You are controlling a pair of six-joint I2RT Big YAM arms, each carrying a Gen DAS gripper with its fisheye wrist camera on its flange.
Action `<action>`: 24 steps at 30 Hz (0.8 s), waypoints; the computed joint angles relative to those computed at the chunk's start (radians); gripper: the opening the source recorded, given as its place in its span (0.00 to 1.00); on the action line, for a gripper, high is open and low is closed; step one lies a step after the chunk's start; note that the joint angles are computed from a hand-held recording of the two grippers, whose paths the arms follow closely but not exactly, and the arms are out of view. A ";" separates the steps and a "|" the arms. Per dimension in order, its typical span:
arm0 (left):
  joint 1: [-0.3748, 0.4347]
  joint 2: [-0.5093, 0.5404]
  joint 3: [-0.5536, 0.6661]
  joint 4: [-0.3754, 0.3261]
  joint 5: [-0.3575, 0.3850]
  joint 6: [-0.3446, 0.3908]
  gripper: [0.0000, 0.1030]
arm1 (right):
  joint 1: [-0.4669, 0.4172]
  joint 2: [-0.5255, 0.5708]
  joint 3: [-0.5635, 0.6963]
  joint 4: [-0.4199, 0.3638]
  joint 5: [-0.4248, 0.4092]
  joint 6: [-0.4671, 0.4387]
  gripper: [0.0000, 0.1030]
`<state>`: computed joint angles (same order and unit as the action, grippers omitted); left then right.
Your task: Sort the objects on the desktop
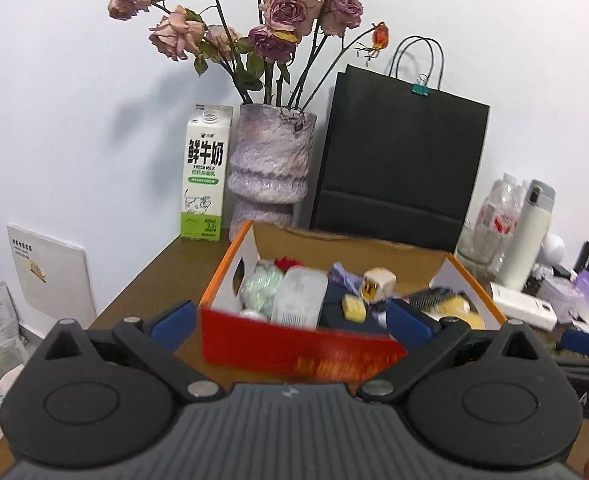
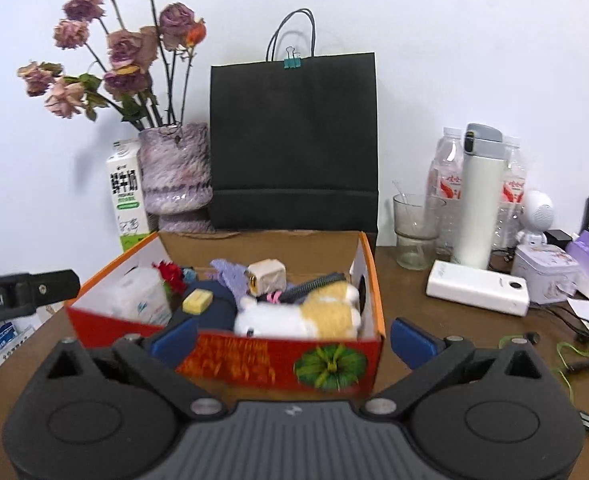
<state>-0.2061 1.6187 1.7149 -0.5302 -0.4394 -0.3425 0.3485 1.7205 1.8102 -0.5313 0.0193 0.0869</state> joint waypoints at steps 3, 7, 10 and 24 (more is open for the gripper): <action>-0.021 -0.051 -0.078 0.038 -0.018 0.023 1.00 | 0.009 -0.052 -0.073 0.012 -0.007 0.008 1.00; -0.040 -0.090 -0.148 0.058 -0.024 0.035 1.00 | 0.028 -0.098 -0.148 0.029 0.000 -0.003 1.00; -0.045 -0.104 -0.183 0.062 -0.014 0.035 1.00 | 0.037 -0.123 -0.197 0.052 0.003 0.004 1.00; -0.060 -0.160 -0.293 0.115 0.031 0.068 1.00 | 0.031 -0.198 -0.314 0.136 -0.024 0.026 1.00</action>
<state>-0.2664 1.4591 1.4224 -0.4151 -0.4085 -0.2748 0.3793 1.5227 1.4959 -0.3949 -0.0048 0.1133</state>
